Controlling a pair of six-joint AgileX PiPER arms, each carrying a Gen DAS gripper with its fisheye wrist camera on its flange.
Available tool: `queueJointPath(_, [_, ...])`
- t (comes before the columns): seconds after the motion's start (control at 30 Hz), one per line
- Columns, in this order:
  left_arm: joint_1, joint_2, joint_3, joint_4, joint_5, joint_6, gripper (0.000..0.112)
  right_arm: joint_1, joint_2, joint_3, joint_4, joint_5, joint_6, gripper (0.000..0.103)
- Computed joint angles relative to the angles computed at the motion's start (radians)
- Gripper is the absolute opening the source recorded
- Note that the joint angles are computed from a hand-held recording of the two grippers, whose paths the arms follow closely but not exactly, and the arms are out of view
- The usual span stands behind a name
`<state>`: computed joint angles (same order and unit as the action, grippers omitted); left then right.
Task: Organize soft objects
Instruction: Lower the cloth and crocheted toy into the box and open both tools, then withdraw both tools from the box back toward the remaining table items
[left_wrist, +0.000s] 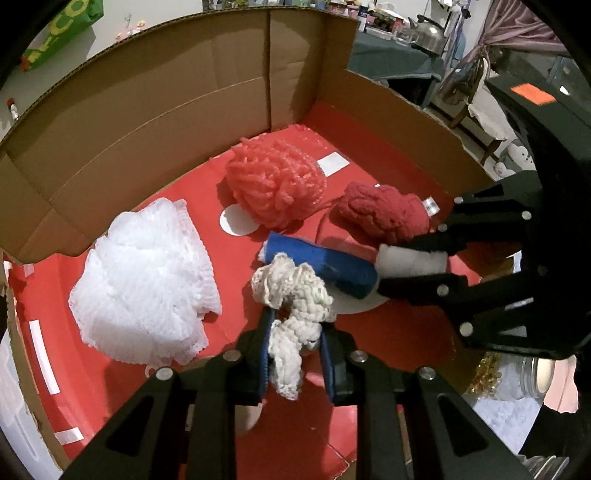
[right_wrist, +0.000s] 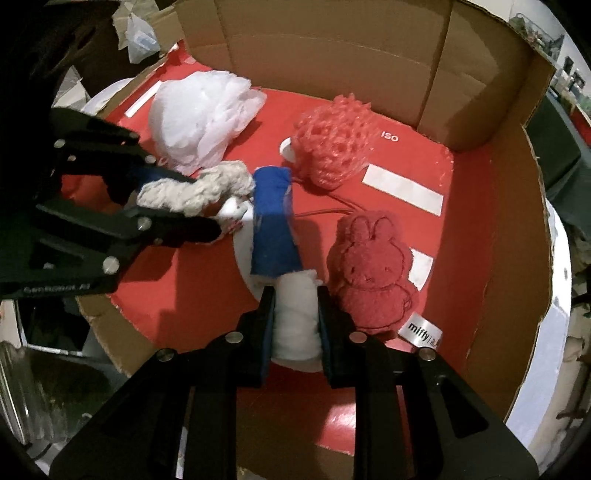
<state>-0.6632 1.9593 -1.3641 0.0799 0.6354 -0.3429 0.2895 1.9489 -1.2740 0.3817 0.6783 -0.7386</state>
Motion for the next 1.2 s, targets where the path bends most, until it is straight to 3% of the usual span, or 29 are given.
queueJointPath(0.27, [-0.002,0.013,-0.011,0.007,0.007,-0.011,0.027,0.000,0.005,-0.006,-0.006,-0.012,0.005,0.022])
queueJointPath(0.57, [-0.004,0.009,-0.005,0.015,0.003,-0.034,0.039,0.004,-0.021,0.021,-0.023,-0.005,0.023,0.028])
queueJointPath(0.63, [-0.008,0.000,0.007,0.031,-0.004,-0.050,0.045,0.004,-0.020,0.018,-0.025,0.004,0.031,0.037])
queueJointPath(0.67, [-0.010,-0.004,0.013,0.034,-0.010,-0.056,0.046,0.009,-0.018,0.016,-0.030,0.003,0.039,0.059])
queueJointPath(0.7, [-0.010,-0.010,0.021,0.037,-0.015,-0.063,0.046,0.012,-0.023,0.028,-0.035,-0.011,0.041,0.071])
queueJointPath(0.8, [-0.008,-0.037,0.047,0.038,-0.029,-0.084,0.048,0.012,-0.052,0.065,-0.036,-0.046,0.038,0.071])
queueJointPath(0.83, [-0.010,-0.055,0.063,0.038,-0.038,-0.092,0.054,0.004,-0.059,0.068,-0.019,-0.037,0.028,0.071])
queueJointPath(0.93, [-0.027,-0.112,0.116,0.102,-0.069,-0.174,0.067,-0.010,-0.110,0.107,0.000,-0.045,0.013,0.071])
queueJointPath(1.07, [-0.060,-0.218,0.206,0.202,-0.110,-0.320,0.075,-0.030,-0.186,0.139,0.029,-0.031,0.014,0.071])
queueJointPath(1.2, [-0.140,-0.350,0.306,0.469,-0.093,-0.651,0.089,-0.045,-0.314,0.200,0.060,-0.030,0.024,0.071])
